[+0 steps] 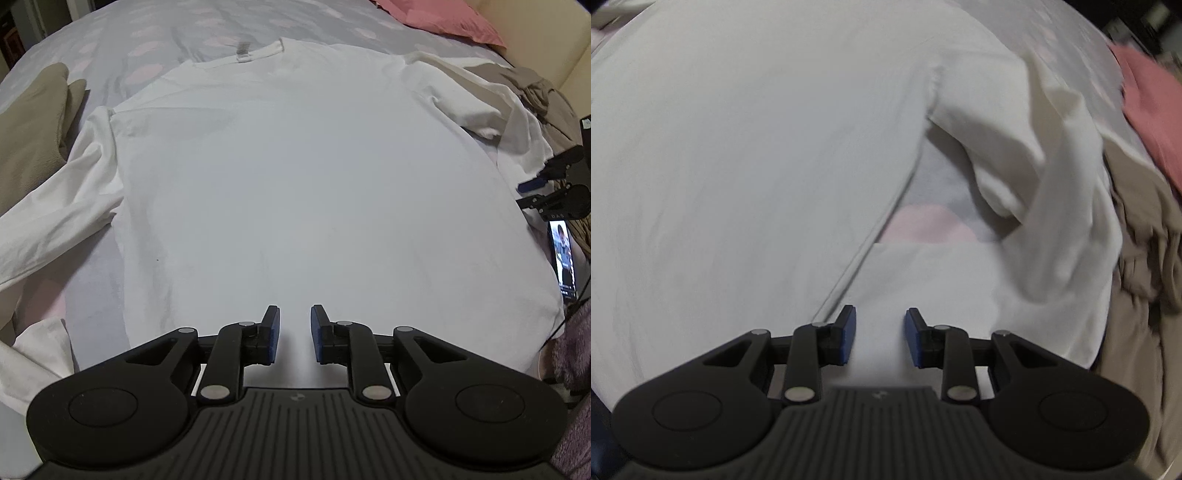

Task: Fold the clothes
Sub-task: 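Lay the shirt flat and open both grippers above its body, then grasp the shirt sleeve with the right gripper and lift it over the body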

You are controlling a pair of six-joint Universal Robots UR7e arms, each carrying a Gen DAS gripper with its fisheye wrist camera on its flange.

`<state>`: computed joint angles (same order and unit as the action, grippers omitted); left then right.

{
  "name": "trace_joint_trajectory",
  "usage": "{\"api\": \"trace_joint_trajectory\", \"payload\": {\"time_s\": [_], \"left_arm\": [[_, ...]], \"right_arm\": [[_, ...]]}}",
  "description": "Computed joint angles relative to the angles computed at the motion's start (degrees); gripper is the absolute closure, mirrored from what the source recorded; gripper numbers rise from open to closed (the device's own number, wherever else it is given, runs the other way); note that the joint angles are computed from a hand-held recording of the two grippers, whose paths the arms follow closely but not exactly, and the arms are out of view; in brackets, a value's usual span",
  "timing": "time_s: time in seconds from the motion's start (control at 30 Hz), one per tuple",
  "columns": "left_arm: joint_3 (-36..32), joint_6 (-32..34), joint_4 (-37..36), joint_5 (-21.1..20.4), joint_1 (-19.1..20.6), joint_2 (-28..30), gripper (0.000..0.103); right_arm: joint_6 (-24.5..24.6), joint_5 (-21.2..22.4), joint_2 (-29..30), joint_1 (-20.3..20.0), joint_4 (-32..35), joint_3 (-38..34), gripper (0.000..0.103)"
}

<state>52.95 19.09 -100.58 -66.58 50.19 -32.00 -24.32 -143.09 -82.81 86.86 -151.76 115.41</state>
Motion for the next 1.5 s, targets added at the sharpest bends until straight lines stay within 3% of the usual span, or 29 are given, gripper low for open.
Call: {"api": "trace_joint_trajectory", "payload": {"time_s": [0.07,0.1,0.13,0.2,0.27,0.37,0.43,0.5,0.7,0.9,1.0,1.17,1.23,1.3,1.33,1.5], "left_arm": [[-0.02,0.26,0.40,0.02,0.05,0.02,0.084],[-0.05,0.25,0.61,0.13,0.10,0.04,0.083],[-0.08,0.21,0.79,0.25,0.14,0.07,0.083],[-0.10,0.14,1.03,0.42,0.14,0.11,0.082],[-0.01,0.17,1.01,0.47,0.10,0.09,0.082],[0.08,0.29,0.99,0.48,-0.03,0.09,0.082],[0.32,0.53,0.89,0.44,-0.16,0.01,0.082],[0.80,0.95,0.64,0.36,-0.27,-0.22,0.082],[2.00,1.49,-0.44,-0.39,-0.35,-1.06,0.082],[0.50,1.41,-0.93,-0.75,-0.70,-0.45,0.082],[-1.25,1.08,-1.40,-2.07,-0.95,0.18,0.082],[-3.28,1.27,-3.27,-3.33,-1.71,1.08,0.082],[-3.86,1.50,-3.82,-4.12,-2.00,1.33,0.082],[-4.17,1.98,-4.63,-4.95,-2.27,1.44,0.082],[-4.29,2.24,-5.07,-5.37,-2.41,1.48,0.082],[-6.81,1.87,-5.40,-6.78,-2.26,2.63,0.082]], "right_arm": [[0.92,1.29,-0.76,-0.24,2.64,-0.49,0.068],[2.54,2.67,-1.47,-0.52,5.51,-1.07,0.062],[3.76,4.27,-2.19,-0.84,8.32,-1.61,0.051],[3.56,4.41,-2.17,-0.95,9.37,-1.50,0.040],[3.35,4.54,-2.14,-1.06,10.42,-1.41,0.040],[5.04,5.53,-2.27,-1.26,13.06,-1.95,0.054],[7.73,5.53,-2.31,-1.09,14.64,-2.78,0.087],[9.31,3.77,-2.29,-0.69,14.84,-3.13,0.097],[13.70,3.31,-6.63,0.94,12.19,-3.19,0.097],[18.41,-0.58,-11.49,4.83,1.46,-3.91,0.097],[18.48,-4.77,-11.78,7.41,-5.25,-5.40,0.097],[10.91,-13.80,-8.61,11.68,-16.66,-12.16,0.098],[4.50,-18.05,-5.62,14.27,-22.19,-17.16,0.098],[-6.51,-21.71,-0.84,16.02,-32.42,-23.48,0.098],[-10.44,-22.04,0.93,16.53,-35.37,-26.59,0.098],[-16.36,-20.18,7.30,19.78,-36.40,-36.68,0.098]]}}
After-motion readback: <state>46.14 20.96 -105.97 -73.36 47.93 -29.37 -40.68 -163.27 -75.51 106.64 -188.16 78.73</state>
